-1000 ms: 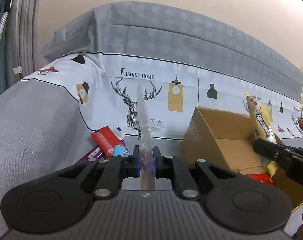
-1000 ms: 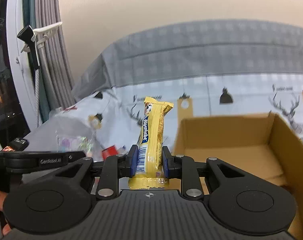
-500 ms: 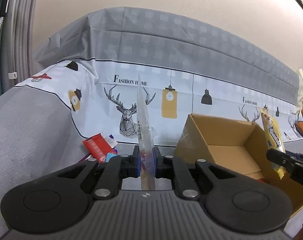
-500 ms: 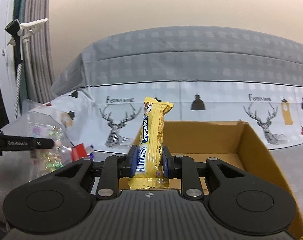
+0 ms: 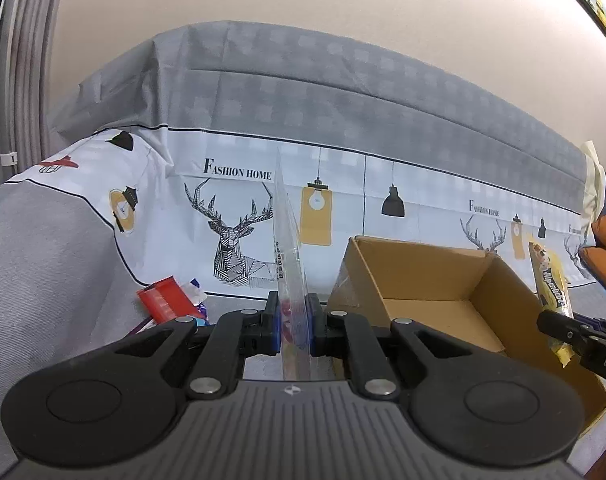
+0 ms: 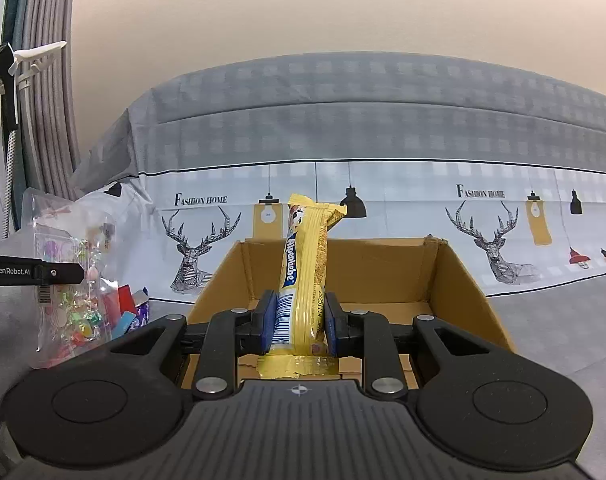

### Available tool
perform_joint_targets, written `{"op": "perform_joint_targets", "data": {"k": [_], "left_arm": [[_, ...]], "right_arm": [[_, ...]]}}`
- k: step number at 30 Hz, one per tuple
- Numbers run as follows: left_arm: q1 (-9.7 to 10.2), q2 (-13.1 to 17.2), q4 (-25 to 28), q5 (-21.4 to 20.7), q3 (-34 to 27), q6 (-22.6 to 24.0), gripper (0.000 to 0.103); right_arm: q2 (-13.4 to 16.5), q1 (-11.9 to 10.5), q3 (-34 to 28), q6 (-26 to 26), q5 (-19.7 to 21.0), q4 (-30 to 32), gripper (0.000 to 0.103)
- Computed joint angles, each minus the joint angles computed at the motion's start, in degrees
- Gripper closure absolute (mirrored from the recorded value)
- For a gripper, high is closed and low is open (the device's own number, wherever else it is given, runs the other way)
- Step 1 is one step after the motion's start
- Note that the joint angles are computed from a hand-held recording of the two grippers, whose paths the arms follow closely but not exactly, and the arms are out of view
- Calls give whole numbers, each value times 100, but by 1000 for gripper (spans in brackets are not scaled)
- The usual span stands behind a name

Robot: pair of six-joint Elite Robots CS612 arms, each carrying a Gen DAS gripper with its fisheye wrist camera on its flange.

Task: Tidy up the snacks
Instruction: 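Lower yellow bar into the box with right tool while left tool lowers candy bag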

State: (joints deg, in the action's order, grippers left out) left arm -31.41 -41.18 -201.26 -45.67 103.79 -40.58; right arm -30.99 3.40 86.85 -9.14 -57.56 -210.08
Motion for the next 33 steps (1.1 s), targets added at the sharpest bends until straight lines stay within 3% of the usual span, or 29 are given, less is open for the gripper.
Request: {"op": "perform_joint_targets", "data": {"k": [6, 12, 22, 33], "left_arm": [[-65, 84, -328, 284, -82, 296, 91], [-173, 284, -1209, 460, -307, 1122, 91], [-247, 493, -1986, 147, -660, 1708, 91], [-279, 696, -2162, -287, -1059, 1929, 91]], "right_arm": [[-3, 17, 2, 47, -115, -43, 76], [6, 29, 8, 74, -252, -124, 76], [22, 37, -9, 117, -520, -183, 76], [42, 63, -39, 131, -887, -146, 76]]}}
